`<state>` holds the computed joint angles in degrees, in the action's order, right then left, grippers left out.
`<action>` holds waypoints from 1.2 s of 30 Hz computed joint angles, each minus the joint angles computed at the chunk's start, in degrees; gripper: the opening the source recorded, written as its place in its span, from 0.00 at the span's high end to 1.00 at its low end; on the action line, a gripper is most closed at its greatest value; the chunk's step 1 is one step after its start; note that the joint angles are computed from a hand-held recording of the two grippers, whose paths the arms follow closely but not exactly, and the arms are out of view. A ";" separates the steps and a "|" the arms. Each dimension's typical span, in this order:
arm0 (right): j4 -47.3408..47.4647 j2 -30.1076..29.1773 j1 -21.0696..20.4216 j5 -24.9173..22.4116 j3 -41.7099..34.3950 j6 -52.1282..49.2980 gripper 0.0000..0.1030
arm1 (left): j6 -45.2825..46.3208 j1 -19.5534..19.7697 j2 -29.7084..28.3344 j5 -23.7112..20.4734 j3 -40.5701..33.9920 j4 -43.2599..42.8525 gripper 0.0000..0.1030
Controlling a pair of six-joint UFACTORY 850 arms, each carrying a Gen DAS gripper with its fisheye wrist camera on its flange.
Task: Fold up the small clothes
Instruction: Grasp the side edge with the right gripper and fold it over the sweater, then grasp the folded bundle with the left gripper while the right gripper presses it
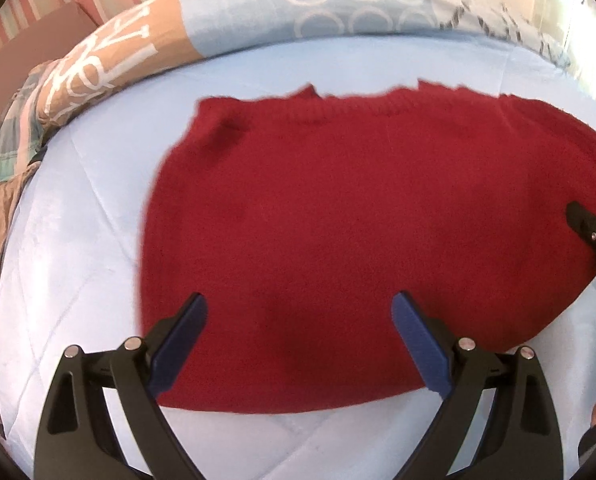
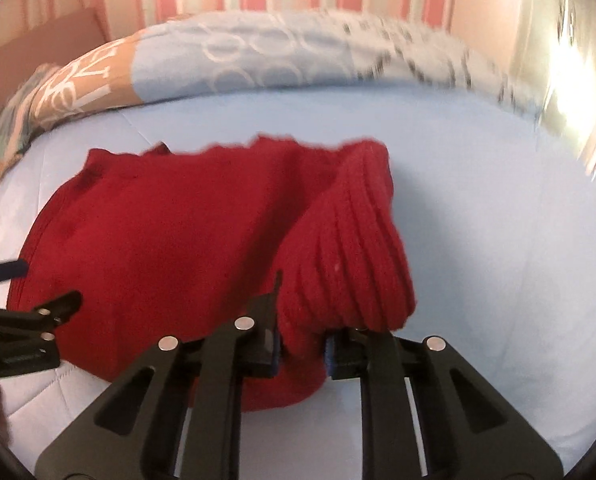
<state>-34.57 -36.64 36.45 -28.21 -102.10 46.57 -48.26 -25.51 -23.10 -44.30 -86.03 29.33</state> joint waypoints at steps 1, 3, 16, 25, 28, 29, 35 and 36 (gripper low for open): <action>-4.51 -0.32 1.03 -0.82 -0.93 3.13 0.86 | 0.17 0.62 0.98 0.06 0.89 0.55 0.09; -10.98 -1.39 2.84 -2.52 -3.21 7.03 0.88 | 0.16 2.19 2.89 0.13 2.96 1.97 0.09; -8.40 -14.24 13.72 -0.55 -21.37 -17.07 0.89 | -7.30 14.01 15.58 1.81 19.67 10.43 0.09; 3.29 -18.87 15.64 -7.29 -25.35 -36.18 0.89 | -9.07 17.42 19.71 2.36 25.27 9.84 0.09; 9.26 -18.05 14.67 -6.18 -24.83 -40.54 0.79 | -9.04 16.30 19.82 2.31 25.02 10.40 0.09; 13.91 -17.73 14.00 -6.60 -25.23 -44.17 0.73 | -8.52 15.95 19.53 2.33 24.59 10.54 0.09; 36.19 -11.22 10.27 -5.23 -19.92 -57.84 0.29 | -3.88 14.31 17.49 3.73 20.98 8.51 0.09; 39.63 -9.53 9.30 -4.40 -18.11 -59.56 0.22 | -2.52 14.01 17.37 4.90 20.35 7.06 0.09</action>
